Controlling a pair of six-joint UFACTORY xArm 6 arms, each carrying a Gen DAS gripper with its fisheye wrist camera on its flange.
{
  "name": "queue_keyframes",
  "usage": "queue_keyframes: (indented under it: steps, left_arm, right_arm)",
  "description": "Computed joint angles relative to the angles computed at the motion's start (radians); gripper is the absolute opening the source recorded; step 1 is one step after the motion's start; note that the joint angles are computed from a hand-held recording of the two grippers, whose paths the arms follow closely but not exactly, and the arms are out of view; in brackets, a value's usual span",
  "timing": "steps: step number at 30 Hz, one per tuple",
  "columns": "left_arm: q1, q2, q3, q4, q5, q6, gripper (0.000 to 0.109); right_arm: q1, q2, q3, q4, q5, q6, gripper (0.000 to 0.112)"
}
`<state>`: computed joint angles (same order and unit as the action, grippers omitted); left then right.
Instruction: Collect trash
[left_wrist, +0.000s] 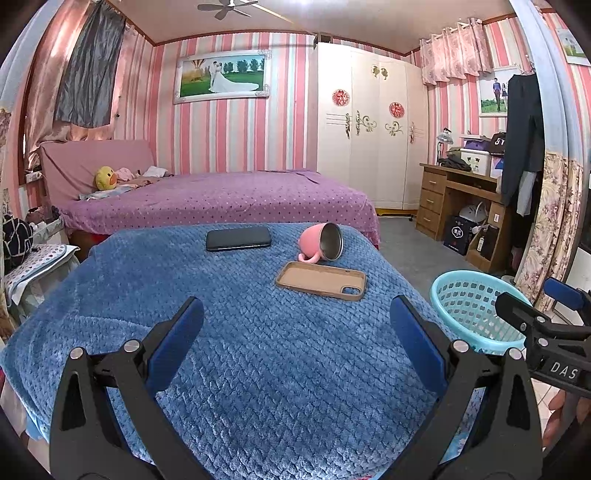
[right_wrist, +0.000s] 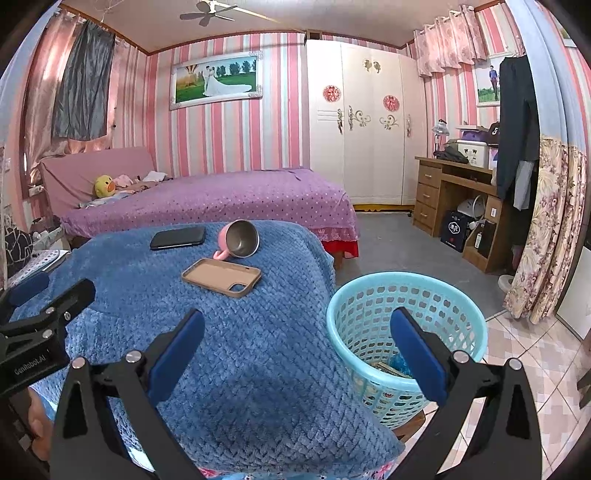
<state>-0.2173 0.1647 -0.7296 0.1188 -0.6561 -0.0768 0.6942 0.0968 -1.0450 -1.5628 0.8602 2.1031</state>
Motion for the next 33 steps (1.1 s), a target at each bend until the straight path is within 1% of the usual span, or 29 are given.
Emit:
queue_keyframes:
  steps: [6, 12, 22, 33]
  left_arm:
    - [-0.005, -0.011, 0.003, 0.003, 0.014, -0.003, 0.098]
    - [-0.017, -0.018, 0.007, -0.023, 0.012, 0.017, 0.098]
    - [-0.017, -0.021, 0.010, -0.020, 0.013, 0.015, 0.098]
    - [-0.025, -0.023, 0.018, -0.042, -0.006, 0.031, 0.098]
  right_arm:
    - [0.001, -0.001, 0.002, -0.001, 0.000, 0.002, 0.098]
    - [0.005, -0.007, 0.005, -0.003, 0.010, -0.001, 0.098]
    - [0.008, -0.007, 0.005, -0.001, 0.014, -0.004, 0.098]
    - [0.008, -0.007, 0.005, -0.001, 0.012, -0.005, 0.098]
